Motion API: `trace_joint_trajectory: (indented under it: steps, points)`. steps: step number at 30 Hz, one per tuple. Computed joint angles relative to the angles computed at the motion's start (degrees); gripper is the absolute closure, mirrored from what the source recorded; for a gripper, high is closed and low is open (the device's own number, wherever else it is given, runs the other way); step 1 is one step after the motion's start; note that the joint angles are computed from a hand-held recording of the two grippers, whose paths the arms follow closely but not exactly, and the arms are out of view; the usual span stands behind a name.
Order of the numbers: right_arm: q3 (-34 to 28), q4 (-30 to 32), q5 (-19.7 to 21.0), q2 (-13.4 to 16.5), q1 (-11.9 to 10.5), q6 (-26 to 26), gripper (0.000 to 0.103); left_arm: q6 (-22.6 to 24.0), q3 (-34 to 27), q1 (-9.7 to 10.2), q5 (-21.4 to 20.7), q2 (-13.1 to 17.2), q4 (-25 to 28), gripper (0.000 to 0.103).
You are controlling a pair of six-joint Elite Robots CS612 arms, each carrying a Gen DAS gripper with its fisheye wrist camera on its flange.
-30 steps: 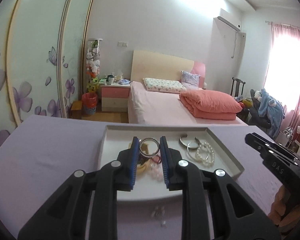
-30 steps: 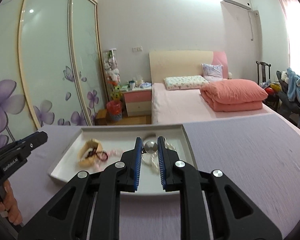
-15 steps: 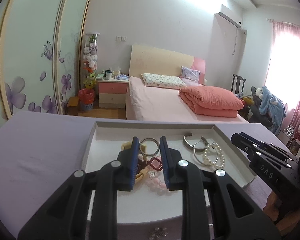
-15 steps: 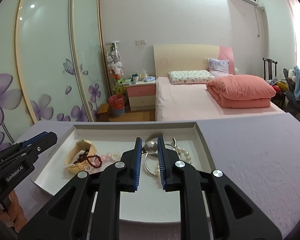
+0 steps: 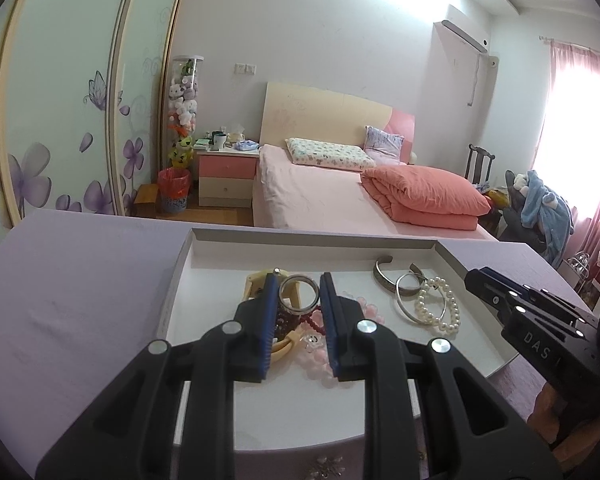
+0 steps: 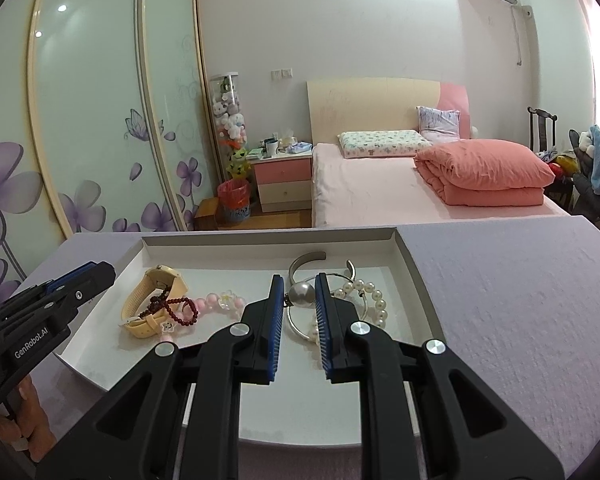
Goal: Organize jewelry
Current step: 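Open the left tool to drop the ring in the tray while the right tool releases the stud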
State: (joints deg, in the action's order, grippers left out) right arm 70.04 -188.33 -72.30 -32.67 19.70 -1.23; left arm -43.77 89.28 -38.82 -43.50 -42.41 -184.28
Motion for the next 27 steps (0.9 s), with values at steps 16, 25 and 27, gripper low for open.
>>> trace_joint_trajectory:
  steps: [16,25,27]
  points:
    - [-0.67,1.39,0.64,0.29,-0.12,1.18,0.072,0.27,-0.09,0.13,-0.87,0.65,-0.92,0.081]
    - [-0.47,1.05,0.64,0.33,-0.15,1.70,0.069,0.35,-0.29,0.15,-0.88,0.79,-1.22,0.066]
    - [-0.50,1.01,0.74,0.38,-0.20,1.68,0.069,0.23,-0.36,0.14,-0.90,0.78,-1.02,0.066]
